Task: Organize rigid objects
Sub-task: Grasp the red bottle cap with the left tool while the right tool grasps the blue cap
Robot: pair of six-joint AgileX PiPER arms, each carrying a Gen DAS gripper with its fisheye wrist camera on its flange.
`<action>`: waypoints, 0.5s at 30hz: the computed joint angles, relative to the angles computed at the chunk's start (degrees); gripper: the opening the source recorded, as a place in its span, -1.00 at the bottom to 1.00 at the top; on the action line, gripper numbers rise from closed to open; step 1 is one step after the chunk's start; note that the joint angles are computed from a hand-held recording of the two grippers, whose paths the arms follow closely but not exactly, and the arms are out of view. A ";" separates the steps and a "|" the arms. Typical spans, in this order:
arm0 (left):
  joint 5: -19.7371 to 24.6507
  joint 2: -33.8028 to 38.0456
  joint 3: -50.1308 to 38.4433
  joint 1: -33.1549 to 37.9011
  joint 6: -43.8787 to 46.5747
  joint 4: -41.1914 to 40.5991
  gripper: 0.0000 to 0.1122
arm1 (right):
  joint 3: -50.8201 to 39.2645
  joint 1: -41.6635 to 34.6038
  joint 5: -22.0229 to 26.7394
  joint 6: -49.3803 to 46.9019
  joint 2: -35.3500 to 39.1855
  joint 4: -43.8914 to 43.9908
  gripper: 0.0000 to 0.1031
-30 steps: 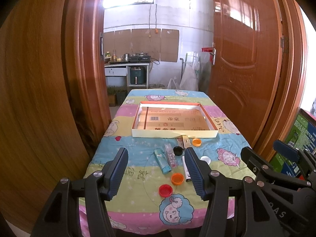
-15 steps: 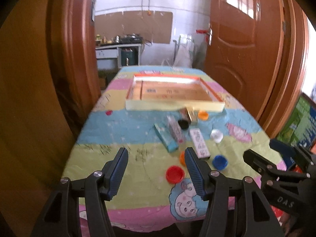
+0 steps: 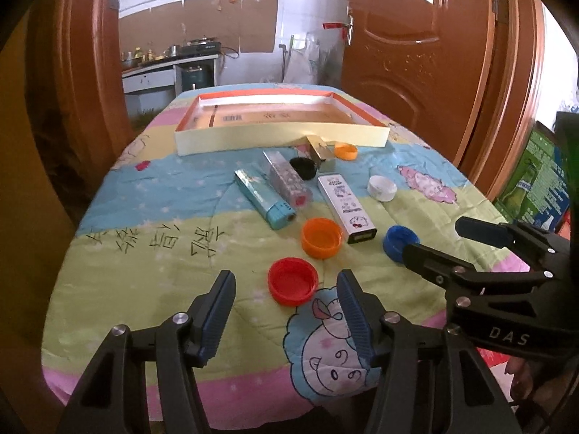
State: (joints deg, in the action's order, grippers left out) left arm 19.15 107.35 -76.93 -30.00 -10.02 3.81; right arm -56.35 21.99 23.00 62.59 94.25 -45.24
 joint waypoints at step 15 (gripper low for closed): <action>-1.63 2.02 -0.76 0.56 -0.87 3.77 -0.46 | -3.22 0.52 -2.54 -4.86 4.70 -0.01 -0.40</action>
State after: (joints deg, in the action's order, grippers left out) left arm 17.52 109.37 -77.69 -29.43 -10.89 7.58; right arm -59.57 22.51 20.45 57.72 98.94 -45.25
